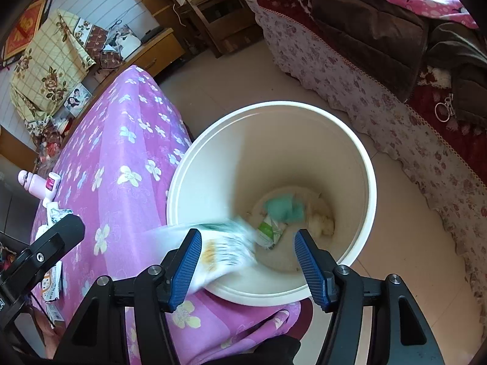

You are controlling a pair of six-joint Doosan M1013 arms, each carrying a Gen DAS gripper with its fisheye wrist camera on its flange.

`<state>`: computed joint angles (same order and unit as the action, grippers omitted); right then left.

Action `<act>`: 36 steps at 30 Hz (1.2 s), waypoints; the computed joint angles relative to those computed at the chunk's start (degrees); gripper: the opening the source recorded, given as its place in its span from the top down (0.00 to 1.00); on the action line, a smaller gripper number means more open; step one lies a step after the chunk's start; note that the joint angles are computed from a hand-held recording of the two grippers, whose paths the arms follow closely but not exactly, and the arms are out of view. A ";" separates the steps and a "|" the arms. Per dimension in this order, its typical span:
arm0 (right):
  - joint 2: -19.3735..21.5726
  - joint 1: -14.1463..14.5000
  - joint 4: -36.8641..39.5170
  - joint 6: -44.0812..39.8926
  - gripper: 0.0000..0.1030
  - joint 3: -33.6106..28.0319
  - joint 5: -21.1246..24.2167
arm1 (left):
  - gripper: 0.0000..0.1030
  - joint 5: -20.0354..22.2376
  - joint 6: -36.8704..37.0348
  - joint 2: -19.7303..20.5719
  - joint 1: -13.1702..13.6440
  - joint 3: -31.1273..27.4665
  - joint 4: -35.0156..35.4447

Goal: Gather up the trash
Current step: 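Move both open tools back over the remaining trash on the table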

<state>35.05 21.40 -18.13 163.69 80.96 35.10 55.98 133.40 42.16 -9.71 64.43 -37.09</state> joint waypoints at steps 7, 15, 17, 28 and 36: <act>0.15 0.41 -0.17 -0.73 0.39 -0.77 0.03 | 0.32 -1.09 -0.20 -0.69 0.73 0.71 0.07; 0.31 1.39 -0.88 -1.70 0.39 -2.33 0.25 | 0.32 -2.12 -0.58 -1.55 1.67 1.76 0.33; 0.34 1.67 -0.97 -2.01 0.38 -2.71 0.11 | 0.32 -2.15 -0.72 -1.81 2.03 2.17 0.52; 1.87 3.46 0.40 -6.85 0.37 -6.86 -0.47 | 0.32 -3.04 -0.57 -3.69 6.37 6.03 3.24; 4.84 5.06 4.61 -14.91 0.37 -12.75 1.44 | 0.32 -3.67 -2.58 -3.97 10.99 7.22 4.11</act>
<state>39.89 26.46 -13.52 148.78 68.21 36.54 52.31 130.82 38.20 1.28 71.65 -32.98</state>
